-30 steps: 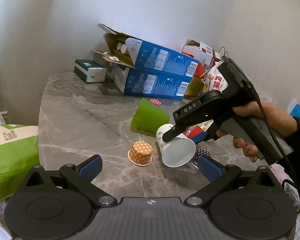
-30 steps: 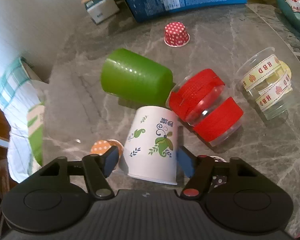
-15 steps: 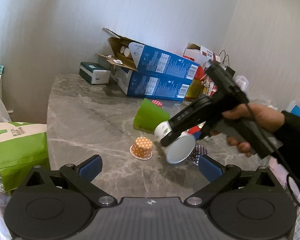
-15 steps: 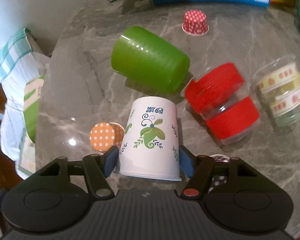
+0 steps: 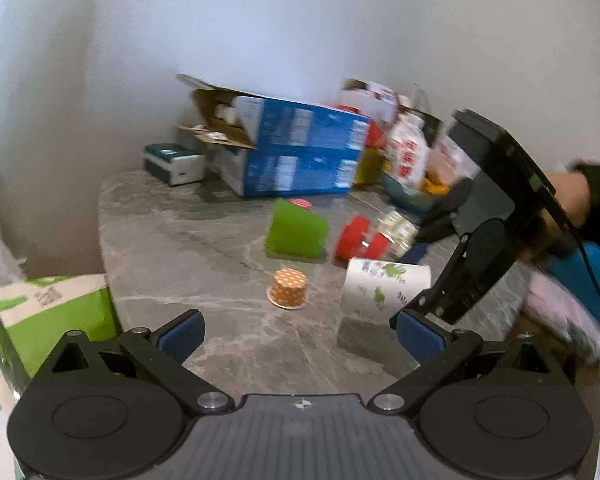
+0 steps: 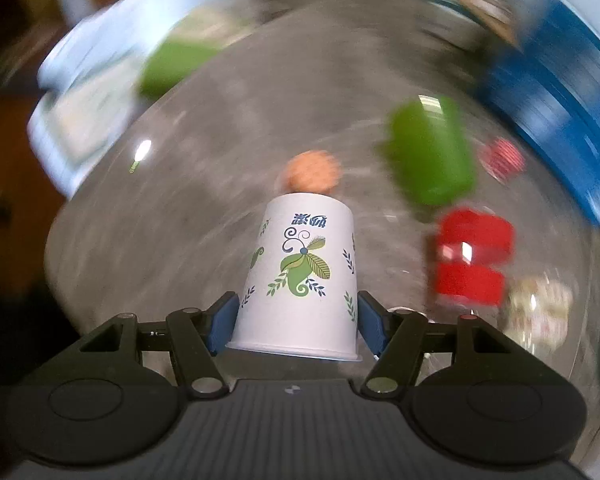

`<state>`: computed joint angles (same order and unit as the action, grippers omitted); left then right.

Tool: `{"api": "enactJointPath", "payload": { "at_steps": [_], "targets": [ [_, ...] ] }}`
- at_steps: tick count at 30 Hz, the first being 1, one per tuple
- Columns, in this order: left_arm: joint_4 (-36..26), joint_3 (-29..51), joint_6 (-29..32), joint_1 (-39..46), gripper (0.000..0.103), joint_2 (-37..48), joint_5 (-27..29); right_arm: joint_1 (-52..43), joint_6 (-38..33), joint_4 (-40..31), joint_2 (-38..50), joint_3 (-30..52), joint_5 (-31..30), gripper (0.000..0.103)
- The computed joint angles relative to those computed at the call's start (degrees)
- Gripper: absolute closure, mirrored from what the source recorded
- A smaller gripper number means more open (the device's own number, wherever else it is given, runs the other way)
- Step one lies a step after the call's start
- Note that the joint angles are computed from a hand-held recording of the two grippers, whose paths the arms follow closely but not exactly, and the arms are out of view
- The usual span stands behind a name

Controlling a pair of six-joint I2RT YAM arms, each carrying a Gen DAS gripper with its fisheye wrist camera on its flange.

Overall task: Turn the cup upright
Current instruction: 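Close the right gripper on the cup and lift it off the table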

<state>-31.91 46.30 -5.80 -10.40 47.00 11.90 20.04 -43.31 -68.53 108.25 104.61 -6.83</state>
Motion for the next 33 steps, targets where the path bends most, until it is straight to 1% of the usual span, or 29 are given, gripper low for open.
{"api": "enactJointPath", "payload": {
  "at_steps": [2,5,9,10,14,19,25,30,33],
  "targets": [
    [-0.6,0.2,2.0,-1.2,0.0,0.0,0.5,0.7,-8.1,0.6,-1.8,-2.8,0.8,0.039],
    [-2.1,0.8,5.0,-3.9,0.0,0.8,0.4,1.7,-21.8,-0.3,-3.6,-5.6,0.3,0.039],
    [-3.4,1.7,8.1,-7.8,0.0,2.3,-0.4,3.7,-35.1,-0.8,-5.0,-8.1,2.6,0.04],
    [-3.6,2.0,8.9,-8.3,0.0,2.7,0.0,3.9,-37.3,-1.1,-4.9,-8.1,3.1,0.04],
    [-4.2,4.0,11.7,-9.5,0.0,6.8,2.2,5.3,-42.6,-2.3,-4.2,-7.3,5.1,0.04],
    [-4.2,6.9,15.1,-12.0,0.004,13.3,1.2,6.0,-47.3,-4.8,-1.7,-5.0,4.2,0.04],
    [-4.3,9.0,15.5,-11.6,0.004,16.1,2.0,5.5,-50.9,-5.7,0.3,-3.0,3.6,0.04],
    [-5.0,10.1,15.5,-13.6,0.004,16.8,-0.7,5.7,-53.7,-6.3,1.6,-1.4,3.5,0.04],
    [-5.6,11.1,15.8,-13.6,0.004,18.2,-1.1,5.7,-54.7,-7.2,2.5,-0.1,3.2,0.04]
  ]
}}
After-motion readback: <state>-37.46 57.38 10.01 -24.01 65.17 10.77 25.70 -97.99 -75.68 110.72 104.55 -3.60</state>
